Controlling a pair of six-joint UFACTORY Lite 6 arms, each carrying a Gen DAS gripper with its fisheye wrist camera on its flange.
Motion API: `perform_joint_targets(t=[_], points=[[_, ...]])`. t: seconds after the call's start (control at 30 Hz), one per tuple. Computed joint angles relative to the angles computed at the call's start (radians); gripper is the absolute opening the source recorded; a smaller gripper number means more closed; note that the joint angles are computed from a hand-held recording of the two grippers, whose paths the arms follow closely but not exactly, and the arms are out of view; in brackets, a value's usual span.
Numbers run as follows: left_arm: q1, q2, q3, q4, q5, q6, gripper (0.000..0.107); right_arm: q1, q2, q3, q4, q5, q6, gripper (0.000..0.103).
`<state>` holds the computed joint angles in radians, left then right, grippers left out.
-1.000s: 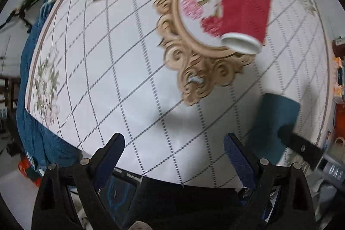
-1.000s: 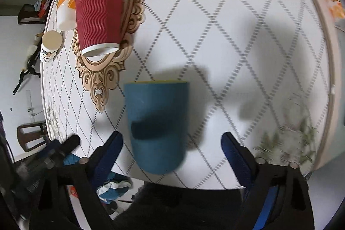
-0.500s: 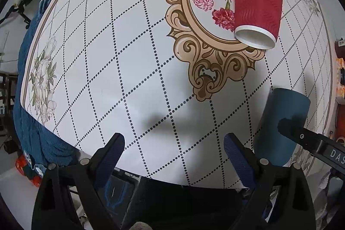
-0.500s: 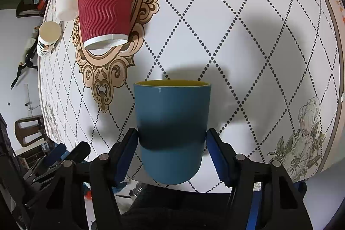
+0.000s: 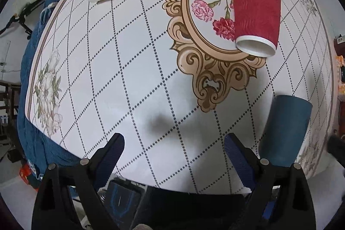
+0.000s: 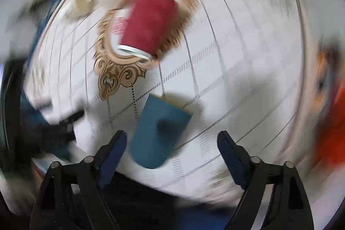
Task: Flip cup upside down
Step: 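Grasp the teal cup body with the right gripper while the left gripper releases it, then turn the teal cup opening-down with the right gripper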
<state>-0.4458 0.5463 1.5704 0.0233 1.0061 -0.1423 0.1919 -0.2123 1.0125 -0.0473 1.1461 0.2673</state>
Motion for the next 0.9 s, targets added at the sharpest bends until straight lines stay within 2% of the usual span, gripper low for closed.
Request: perform_joint_targets(t=[0.07,0.13,0.23,0.3,0.4,0.6,0.8,0.9], points=[[-0.003,-0.004,-0.021,0.015,-0.038,0.002,0.095,0.195,0.029,0.076,-0.209,0.069,-0.071,0.092],[0.003,0.005,-0.032,-0.005,-0.059,0.023,0.095,0.379,0.046,0.072,-0.379,0.117,-0.168,0.092],[0.013,0.035,-0.034,-0.047,-0.072,0.06,0.095,0.629,0.041,-0.062,-0.572,0.153,-0.35,0.092],[0.012,0.053,-0.036,-0.056,-0.083,0.067,0.095,0.75,0.018,-0.196,-0.636,0.128,-0.46,0.092],[0.01,0.07,-0.048,-0.043,-0.106,0.066,0.095,0.843,0.002,-0.333,-0.665,0.072,-0.571,0.092],[0.028,0.094,-0.114,-0.036,-0.16,0.084,0.096,0.901,-0.062,-0.545,-0.74,-0.042,-0.77,0.092],[0.047,0.116,-0.175,-0.032,-0.221,0.088,0.096,0.877,-0.08,-0.629,-0.817,-0.149,-0.903,0.092],[0.071,0.146,-0.154,-0.035,-0.227,0.105,0.096,0.841,-0.061,-0.638,-0.845,-0.2,-0.968,0.092]])
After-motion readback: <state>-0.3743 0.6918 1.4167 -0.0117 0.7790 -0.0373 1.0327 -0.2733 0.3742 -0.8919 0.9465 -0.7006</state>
